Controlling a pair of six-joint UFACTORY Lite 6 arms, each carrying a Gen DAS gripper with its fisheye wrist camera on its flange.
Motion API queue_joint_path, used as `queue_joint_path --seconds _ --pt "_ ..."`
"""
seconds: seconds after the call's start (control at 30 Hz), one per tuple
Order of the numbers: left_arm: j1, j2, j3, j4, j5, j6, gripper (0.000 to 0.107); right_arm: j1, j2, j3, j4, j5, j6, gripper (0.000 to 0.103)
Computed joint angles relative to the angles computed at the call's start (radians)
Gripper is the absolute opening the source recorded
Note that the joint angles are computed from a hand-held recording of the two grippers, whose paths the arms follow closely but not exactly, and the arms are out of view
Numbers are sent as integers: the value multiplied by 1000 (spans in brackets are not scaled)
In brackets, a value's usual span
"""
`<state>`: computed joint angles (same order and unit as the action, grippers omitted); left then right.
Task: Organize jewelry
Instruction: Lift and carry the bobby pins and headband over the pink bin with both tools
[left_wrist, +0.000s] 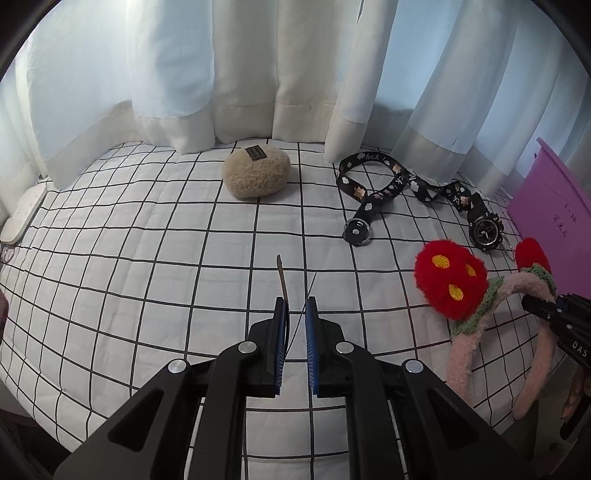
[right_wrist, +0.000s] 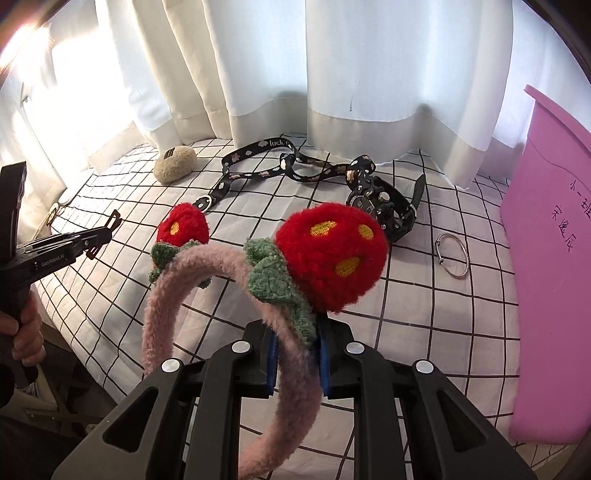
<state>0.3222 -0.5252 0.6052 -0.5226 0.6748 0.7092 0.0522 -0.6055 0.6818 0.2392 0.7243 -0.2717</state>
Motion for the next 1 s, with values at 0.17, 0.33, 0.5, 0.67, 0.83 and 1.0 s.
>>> queue_joint_path --seconds 0.17,0.33,0.5,0.67,0.83,1.0 --pt "-27 1 79 2 41 -29 10 -36 -23 75 32 38 -32 17" --pt "-99 3 160 39 46 -105 11 -98 -15 178 91 67 -96 17" --pt "-201 20 274 81 50 -201 11 -217 8 308 180 121 -186 17" --pt "-368 62 421 169 47 -360 11 -412 27 441 307 225 -327 17" --pt "-578 141 578 273 26 -537 11 -736 85 579 498 387 -533 17" --pt "-819 289 765 423 -7 -726 11 -1109 203 723 672 562 -719 17"
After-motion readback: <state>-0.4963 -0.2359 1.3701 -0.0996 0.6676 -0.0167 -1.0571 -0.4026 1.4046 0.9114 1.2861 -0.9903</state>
